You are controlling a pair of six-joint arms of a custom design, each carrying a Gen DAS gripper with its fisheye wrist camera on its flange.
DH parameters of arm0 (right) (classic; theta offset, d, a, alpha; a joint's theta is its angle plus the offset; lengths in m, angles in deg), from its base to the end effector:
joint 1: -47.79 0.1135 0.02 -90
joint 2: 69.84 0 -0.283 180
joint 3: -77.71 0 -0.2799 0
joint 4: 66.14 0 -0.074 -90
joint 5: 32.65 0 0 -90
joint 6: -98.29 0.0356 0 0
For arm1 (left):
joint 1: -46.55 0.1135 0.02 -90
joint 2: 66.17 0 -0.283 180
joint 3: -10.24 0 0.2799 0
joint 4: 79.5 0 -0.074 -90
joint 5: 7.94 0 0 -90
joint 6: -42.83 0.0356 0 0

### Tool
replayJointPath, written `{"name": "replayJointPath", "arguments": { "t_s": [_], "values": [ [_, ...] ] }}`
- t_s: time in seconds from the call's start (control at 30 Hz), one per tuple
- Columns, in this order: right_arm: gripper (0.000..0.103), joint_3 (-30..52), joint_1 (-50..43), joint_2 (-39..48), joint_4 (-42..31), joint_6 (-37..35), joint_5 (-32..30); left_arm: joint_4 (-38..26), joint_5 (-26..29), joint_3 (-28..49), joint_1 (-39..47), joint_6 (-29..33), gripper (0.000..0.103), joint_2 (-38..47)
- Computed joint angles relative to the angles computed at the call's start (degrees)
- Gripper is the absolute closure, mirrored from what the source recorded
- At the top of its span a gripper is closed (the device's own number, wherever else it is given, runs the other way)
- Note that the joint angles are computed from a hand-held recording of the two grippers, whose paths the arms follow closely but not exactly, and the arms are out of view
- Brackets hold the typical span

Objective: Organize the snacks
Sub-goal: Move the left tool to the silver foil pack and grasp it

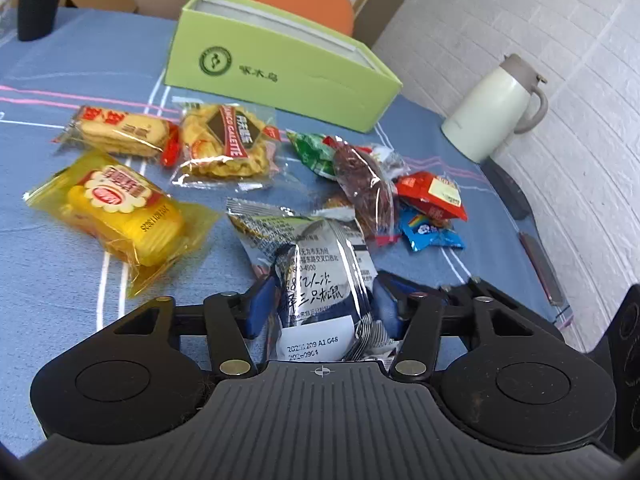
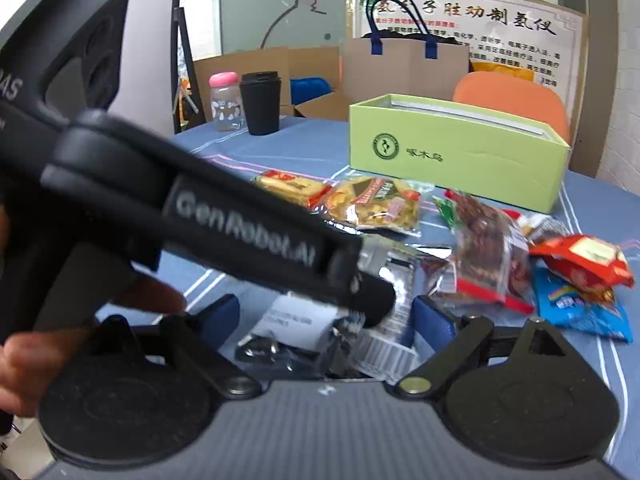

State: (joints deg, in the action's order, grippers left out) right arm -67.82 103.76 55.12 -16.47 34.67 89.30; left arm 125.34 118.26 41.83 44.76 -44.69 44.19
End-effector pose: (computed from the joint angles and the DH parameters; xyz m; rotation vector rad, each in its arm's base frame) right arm 0.1603 0.2038 -0.0026 -0.2762 2.1468 0.1841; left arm 0.2327 -0.0283 0.0212 0.3452 2.3927 -0.7810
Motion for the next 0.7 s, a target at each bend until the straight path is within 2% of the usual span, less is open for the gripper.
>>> {"name": "replayJointPath", "arguments": {
  "t_s": [0.07, 0.1, 0.2, 0.27, 0.37, 0.43, 0.53, 0.7],
  "values": [
    [0.011, -0.39, 0.54, 0.37, 0.29, 2.45, 2.73, 1.87, -0.43, -1.14, 0.75, -1.18, 0.036, -1.03],
    [0.011, -0.39, 0.39, 0.8, 0.54, 3.8, 3.29, 2.27, -0.81, -1.41, 1.13, -1.64, 0.032, -1.47],
    [0.011, 0.2, -1.13, 2.35, 2.02, 6.03, 1.61, 0.66, -1.33, -0.74, 1.18, -1.5, 0.032, -1.61],
    [0.011, 1.67, -1.63, 2.63, 0.49, 6.21, 0.64, -0.23, -1.4, -0.03, 0.82, -1.63, 0.033, -1.0],
    [0.011, 3.24, -2.94, 3.44, -0.48, 6.7, -2.0, 0.73, -4.58, 0.35, -0.82, -2.49, 0.036, -0.44],
    [0.011, 3.14, -4.18, 4.75, 1.37, 7.7, -4.72, 0.64, -2.97, 0.97, -0.21, -2.1, 0.035, 0.31],
    [0.01, 2.86, -4.24, 7.66, 6.33, 7.0, -4.78, -0.64, -2.65, 2.04, -0.85, -0.85, 0.038, 1.04],
    [0.011, 2.91, -4.25, 5.41, 2.34, 5.98, -4.9, -1.62, -3.42, 3.39, -2.81, 0.15, 0.043, 2.57]
  ]
}}
